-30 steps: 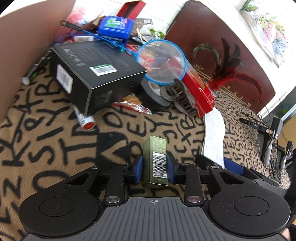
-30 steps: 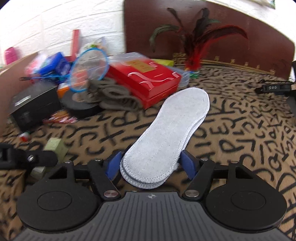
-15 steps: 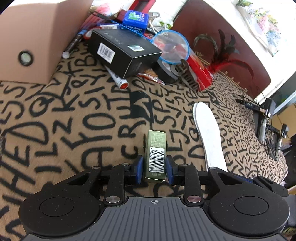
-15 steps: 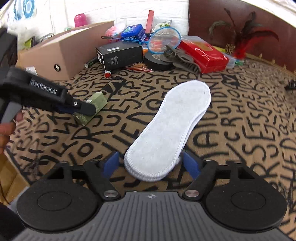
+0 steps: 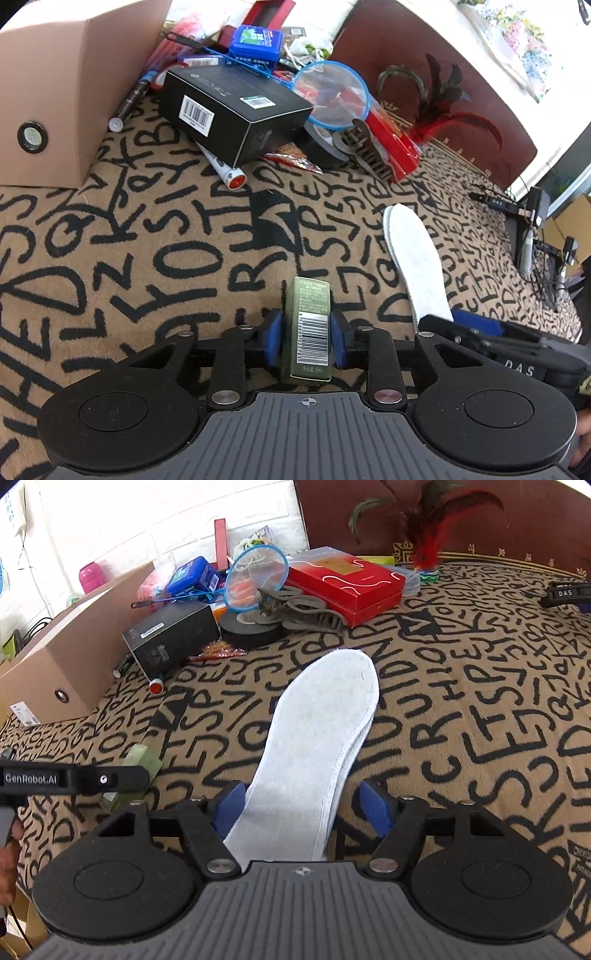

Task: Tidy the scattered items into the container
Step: 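Lift the green box with the left gripper while the right gripper grasps the white insole, then lift the white insole with the right gripper while the left gripper holds the green box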

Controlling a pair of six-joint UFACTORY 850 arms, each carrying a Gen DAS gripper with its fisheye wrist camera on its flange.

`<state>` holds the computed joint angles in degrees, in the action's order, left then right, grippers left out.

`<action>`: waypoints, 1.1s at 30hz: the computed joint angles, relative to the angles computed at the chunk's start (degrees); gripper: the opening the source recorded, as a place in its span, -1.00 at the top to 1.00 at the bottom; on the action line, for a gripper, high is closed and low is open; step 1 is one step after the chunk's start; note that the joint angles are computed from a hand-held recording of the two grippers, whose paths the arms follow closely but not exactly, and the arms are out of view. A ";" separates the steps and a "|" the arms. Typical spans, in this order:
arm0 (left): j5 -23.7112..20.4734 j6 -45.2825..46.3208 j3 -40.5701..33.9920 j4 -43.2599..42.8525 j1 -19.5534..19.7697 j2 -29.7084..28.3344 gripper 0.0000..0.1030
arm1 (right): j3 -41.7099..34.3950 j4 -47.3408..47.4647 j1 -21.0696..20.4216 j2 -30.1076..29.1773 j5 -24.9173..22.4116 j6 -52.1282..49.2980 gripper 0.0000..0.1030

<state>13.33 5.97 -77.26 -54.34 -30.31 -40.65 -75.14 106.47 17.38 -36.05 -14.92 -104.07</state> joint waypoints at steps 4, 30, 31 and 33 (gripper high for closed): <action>-0.04 -5.79 0.62 4.92 0.43 0.27 0.61 | -1.71 3.87 0.85 -1.14 1.86 -4.08 -0.18; 0.38 -8.30 1.61 8.64 0.35 0.75 0.59 | -3.26 -7.08 -0.01 -2.28 -16.90 13.87 0.52; 0.39 -9.00 1.63 9.25 0.38 0.74 0.60 | -3.25 -6.78 0.04 -2.23 -17.51 13.31 0.52; 0.30 -10.03 1.64 10.33 0.46 0.71 0.60 | -3.97 -8.26 0.26 -2.60 -17.20 14.85 0.48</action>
<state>13.64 -4.06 -75.62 -44.01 -29.85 -39.94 -79.11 98.21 17.65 -38.65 -32.12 -89.22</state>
